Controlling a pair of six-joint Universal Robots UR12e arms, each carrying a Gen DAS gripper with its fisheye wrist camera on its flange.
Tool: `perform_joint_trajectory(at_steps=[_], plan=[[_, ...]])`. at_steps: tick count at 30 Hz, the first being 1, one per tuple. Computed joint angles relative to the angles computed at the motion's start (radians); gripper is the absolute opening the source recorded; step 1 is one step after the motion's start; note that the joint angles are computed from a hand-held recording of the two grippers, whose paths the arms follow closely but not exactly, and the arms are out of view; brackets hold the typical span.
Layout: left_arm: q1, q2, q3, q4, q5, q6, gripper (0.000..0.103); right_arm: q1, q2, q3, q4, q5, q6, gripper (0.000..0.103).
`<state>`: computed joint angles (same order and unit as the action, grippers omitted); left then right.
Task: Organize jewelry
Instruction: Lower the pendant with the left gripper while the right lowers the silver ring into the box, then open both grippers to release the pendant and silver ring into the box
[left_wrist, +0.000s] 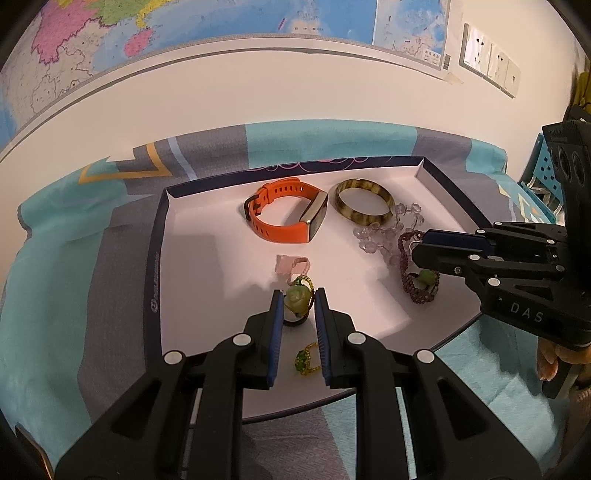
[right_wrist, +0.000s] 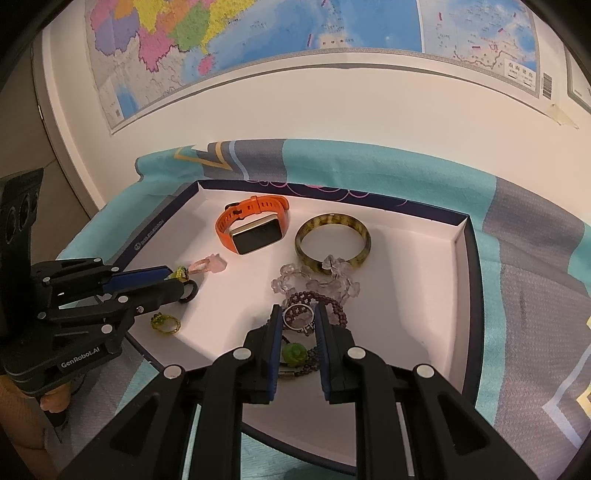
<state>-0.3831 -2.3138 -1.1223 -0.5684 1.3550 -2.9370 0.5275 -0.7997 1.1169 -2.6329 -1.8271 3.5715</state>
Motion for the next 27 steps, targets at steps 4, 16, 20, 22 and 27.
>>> perform_joint_trajectory(at_steps=[4,16,20,22,27], plan=[[0.000,-0.001,0.000,0.000,0.007,-0.004,0.018,0.000,0.003,-0.004,0.007,-0.002,0.000,0.016],[0.000,0.014,-0.027,0.049,0.026,-0.018,0.041,0.004,-0.001,0.010,-0.003,-0.018,0.008,0.020],[0.003,0.026,-0.046,0.072,0.027,-0.032,0.060,0.006,-0.007,0.019,-0.018,-0.029,0.010,0.027],[0.003,0.036,-0.065,0.099,0.034,-0.035,0.066,0.008,-0.011,0.026,-0.028,-0.036,0.010,0.032],[0.003,0.058,-0.106,0.145,0.052,-0.041,0.084,0.015,-0.021,0.044,-0.054,-0.054,0.009,0.044]])
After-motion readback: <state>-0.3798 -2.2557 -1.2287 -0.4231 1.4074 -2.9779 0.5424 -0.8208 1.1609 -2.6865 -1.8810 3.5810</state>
